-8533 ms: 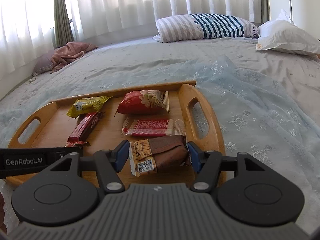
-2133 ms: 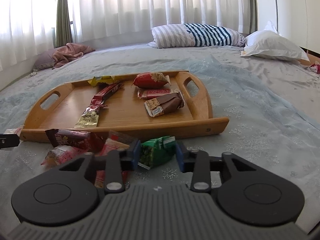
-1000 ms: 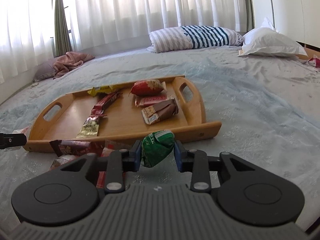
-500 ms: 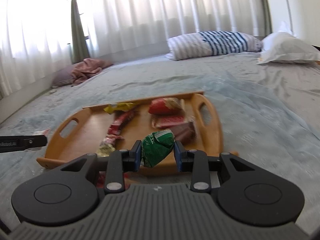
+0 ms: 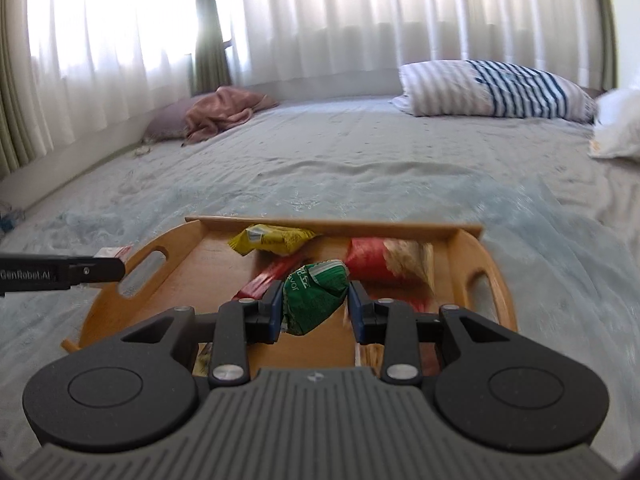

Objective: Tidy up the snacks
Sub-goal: 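Carry the white packet and green pea bag onto the tray and open both tools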

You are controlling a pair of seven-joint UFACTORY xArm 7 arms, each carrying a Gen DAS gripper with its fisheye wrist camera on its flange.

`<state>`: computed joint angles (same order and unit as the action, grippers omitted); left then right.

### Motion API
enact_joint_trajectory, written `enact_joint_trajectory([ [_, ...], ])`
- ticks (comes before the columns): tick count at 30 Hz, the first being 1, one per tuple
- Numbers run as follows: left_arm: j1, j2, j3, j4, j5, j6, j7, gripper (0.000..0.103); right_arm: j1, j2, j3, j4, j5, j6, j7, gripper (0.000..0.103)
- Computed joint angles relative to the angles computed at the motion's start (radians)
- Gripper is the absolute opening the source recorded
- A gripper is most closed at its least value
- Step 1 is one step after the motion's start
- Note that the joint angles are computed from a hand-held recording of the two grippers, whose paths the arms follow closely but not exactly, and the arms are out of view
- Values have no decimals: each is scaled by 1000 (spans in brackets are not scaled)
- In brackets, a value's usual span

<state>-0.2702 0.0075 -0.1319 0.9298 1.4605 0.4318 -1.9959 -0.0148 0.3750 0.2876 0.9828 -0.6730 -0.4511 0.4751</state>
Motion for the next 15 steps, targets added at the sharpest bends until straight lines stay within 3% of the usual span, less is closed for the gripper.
enact_joint_trajectory([
  [4,17,71,27,75,-11,-41,44,30,-143,107,171,159,-160,145,64,37],
  [7,19,128,51,138,-40,-60,90,30,-174,172,237,242,-157,218,14,37],
  [10,19,185,81,198,-61,-92,125,30,-257,269,376,327,-165,312,-67,37],
  [15,0,272,126,280,-151,-101,228,30,-187,335,355,442,-113,391,-161,37],
])
